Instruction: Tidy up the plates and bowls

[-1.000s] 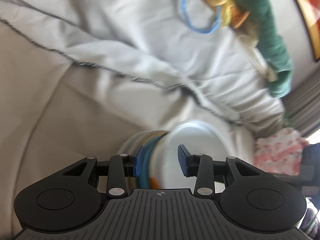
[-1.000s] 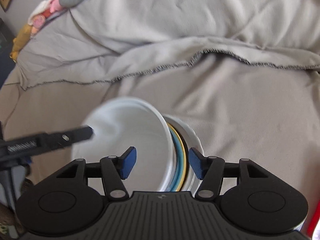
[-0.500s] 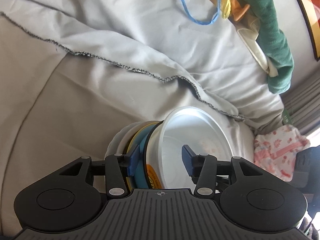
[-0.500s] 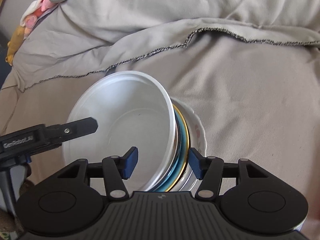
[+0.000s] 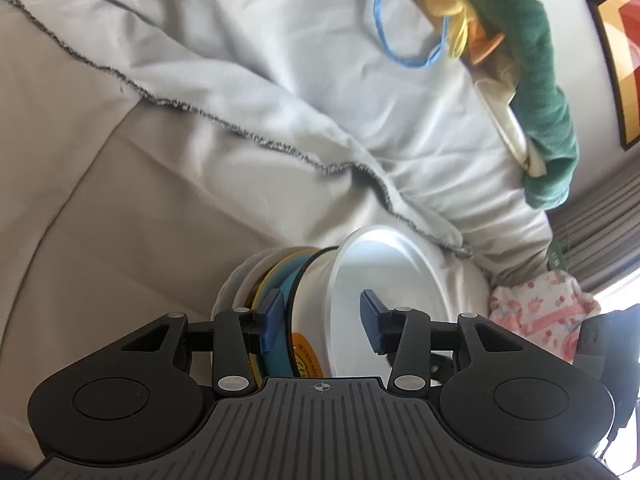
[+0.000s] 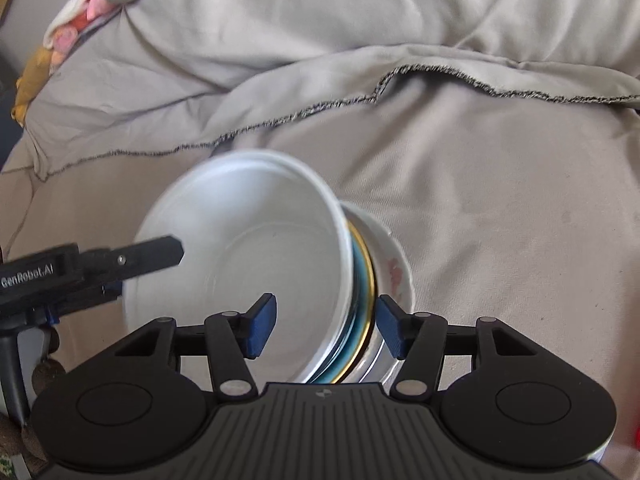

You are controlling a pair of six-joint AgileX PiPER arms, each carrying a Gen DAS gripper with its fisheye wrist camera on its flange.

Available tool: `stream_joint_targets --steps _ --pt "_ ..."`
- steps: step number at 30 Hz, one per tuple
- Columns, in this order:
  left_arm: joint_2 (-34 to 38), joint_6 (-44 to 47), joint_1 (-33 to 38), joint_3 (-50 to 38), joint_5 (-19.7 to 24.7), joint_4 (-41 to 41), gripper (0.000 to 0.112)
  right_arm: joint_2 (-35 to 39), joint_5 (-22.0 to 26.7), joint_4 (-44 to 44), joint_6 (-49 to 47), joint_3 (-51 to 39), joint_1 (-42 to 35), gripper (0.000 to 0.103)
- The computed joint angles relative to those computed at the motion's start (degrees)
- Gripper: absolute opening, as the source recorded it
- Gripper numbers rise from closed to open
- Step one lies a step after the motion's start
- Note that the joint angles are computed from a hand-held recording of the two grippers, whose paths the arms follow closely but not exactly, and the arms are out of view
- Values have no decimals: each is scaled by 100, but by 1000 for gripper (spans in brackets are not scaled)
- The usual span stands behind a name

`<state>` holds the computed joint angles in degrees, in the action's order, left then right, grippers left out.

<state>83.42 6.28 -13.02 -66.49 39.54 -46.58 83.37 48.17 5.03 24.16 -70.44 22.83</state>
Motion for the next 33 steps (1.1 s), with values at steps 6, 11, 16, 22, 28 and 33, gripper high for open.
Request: stream_joint_targets --steps 6,11,16,22,28,33 --pt "-185 213 74 95 58 -249 41 -181 -16 215 -252 -171 79 57" --pt "0 -182 103 44 130 28 39 -204 -24 -385 129 -363 541 59" --pt "-26 -198 101 95 115 67 39 -151 53 -366 89 -418 442 59" --pt "-56 -265 57 124 74 162 39 -50 67 -225 210 -114 199 57" --pt "-160 -260 -23 145 49 212 42 -119 -81 314 -208 195 135 57" --pt "-299 34 -42 213 49 -8 42 -256 -111 217 -156 331 272 57"
